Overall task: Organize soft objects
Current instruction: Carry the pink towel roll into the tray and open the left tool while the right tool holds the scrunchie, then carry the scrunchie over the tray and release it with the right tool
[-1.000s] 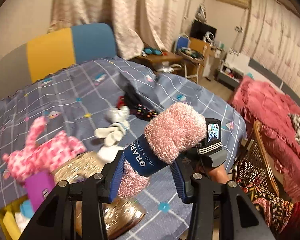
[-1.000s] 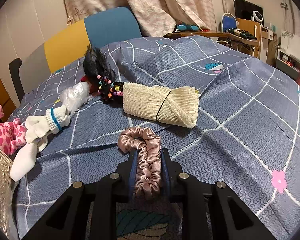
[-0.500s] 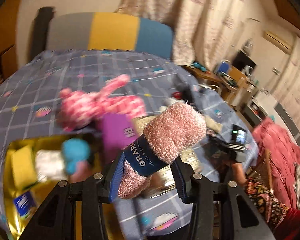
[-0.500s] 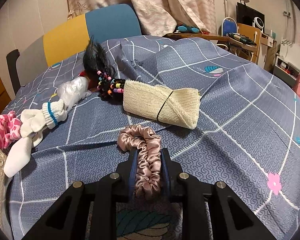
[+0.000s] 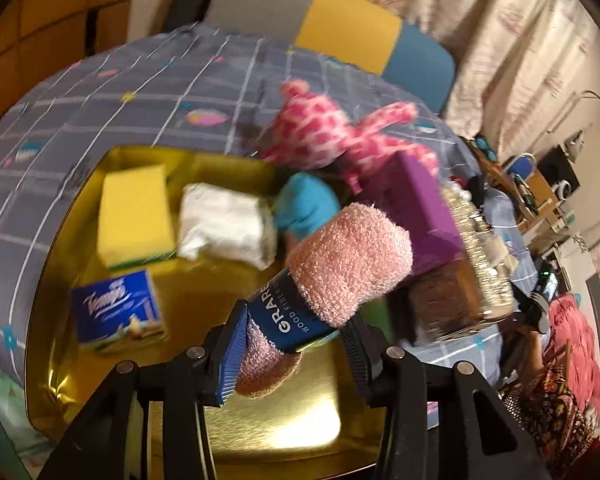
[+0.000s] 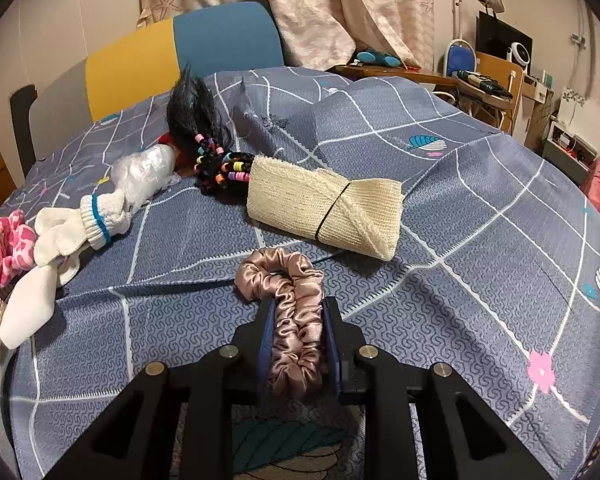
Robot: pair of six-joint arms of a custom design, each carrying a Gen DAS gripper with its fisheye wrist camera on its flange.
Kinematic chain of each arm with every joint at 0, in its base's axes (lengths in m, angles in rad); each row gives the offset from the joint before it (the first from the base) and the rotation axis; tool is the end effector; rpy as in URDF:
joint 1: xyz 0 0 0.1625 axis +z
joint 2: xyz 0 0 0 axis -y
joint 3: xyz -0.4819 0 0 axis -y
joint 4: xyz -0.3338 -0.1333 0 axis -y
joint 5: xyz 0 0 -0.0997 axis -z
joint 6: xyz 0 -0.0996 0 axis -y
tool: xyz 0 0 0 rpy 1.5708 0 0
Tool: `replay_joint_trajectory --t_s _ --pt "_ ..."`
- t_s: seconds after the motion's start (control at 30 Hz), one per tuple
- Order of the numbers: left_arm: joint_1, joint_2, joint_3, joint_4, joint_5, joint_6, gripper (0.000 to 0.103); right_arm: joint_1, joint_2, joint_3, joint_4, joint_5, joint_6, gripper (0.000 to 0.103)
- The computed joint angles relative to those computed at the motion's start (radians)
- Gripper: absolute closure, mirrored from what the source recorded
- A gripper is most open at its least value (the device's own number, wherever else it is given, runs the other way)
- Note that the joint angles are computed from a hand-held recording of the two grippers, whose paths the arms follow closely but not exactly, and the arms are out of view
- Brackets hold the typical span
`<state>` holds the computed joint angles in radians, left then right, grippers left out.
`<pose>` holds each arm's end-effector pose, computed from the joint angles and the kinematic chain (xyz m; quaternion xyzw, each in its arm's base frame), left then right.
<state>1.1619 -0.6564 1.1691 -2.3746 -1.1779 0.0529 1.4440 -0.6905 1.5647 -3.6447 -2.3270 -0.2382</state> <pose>-0.1586 -0.7972 0.2333 0.1945 0.9511 -0.1742 0.1649 -0.0227 -0.6920 0.2800 -0.1654 -0.7775 0.4606 0.3949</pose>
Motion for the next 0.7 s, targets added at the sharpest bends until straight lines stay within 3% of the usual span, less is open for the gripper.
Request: replay_joint_trajectory --t_s 0.17,0.43,0.7 --pt "0.024 0.013 -0.020 0.027 0.031 -0.036 0.056 0.013 -0.007 0.000 0.018 -0.024 0.001 0.082" --pt "0.026 0.036 -0.035 0.021 0.152 -0.065 0.050 0.067 -0.045 0.082 -0.085 -0.020 0.008 0.082" --pt "0.032 0.013 0.006 -0.069 0.091 -0.025 0.050 0.156 -0.071 0.148 -0.167 0.008 0.035 0.082"
